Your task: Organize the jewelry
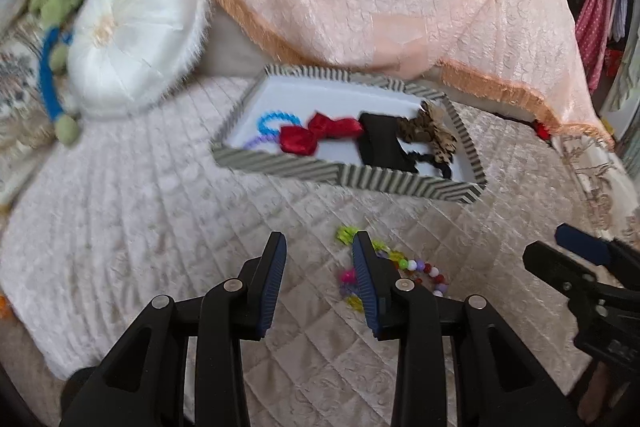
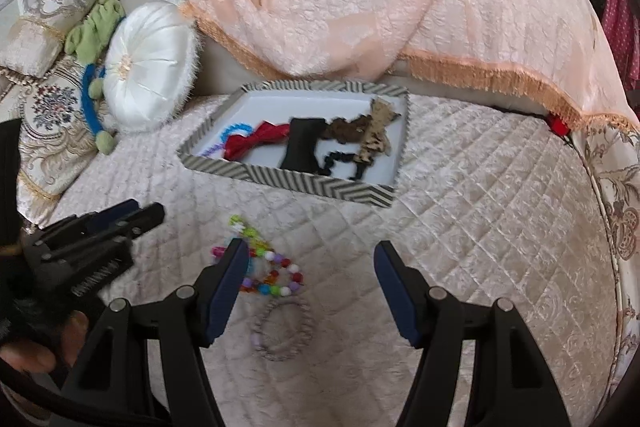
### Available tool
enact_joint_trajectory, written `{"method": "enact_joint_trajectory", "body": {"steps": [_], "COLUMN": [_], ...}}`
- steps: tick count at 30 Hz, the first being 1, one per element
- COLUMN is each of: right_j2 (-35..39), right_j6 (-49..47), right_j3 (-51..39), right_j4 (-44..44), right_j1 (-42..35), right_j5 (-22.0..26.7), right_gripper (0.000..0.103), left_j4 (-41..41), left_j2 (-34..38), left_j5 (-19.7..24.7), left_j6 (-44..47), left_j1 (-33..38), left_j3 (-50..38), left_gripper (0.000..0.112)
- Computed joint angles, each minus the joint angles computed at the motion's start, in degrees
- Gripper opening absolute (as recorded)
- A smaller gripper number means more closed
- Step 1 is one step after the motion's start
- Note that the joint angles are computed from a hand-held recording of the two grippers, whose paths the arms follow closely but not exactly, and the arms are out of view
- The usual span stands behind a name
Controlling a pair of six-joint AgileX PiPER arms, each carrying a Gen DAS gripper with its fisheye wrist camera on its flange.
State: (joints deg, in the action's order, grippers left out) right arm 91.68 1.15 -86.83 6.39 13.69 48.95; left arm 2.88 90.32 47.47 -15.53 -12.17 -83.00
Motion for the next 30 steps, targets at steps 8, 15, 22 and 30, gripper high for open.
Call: {"method": "enact_joint_trajectory", "body": {"steps": [8, 15, 22, 30], "right_j2": [4.45, 9.59, 7.43, 7.78], "right_j6": [-9.12, -9.92, -10.64, -12.85], "right_j3": [2.27, 2.26, 2.79, 2.37], "right_j4": [9.11, 3.67, 4.26, 9.03], "right_j1": [-5.23, -0.38, -3.52, -7.1], "right_j5": [2.95, 3.93, 0.79, 1.17], "right_gripper": [0.06, 0.019, 0.007, 0.007], "left_j4": [-16.68, -18.27, -20.67, -18.33], "left_j2": [5.62, 8.73, 12.61, 15.2], "left_j5": [4.48, 6.98, 10.49, 12.22], "left_j6": [11.95, 14.92, 18.58, 19.87], "left_j1": [5.37, 6.04, 7.19, 4.47], "left_j3": [-2.68, -4.53, -8.57, -11.93], "left_gripper": [0.025, 0.025, 0.027, 0.027]}}
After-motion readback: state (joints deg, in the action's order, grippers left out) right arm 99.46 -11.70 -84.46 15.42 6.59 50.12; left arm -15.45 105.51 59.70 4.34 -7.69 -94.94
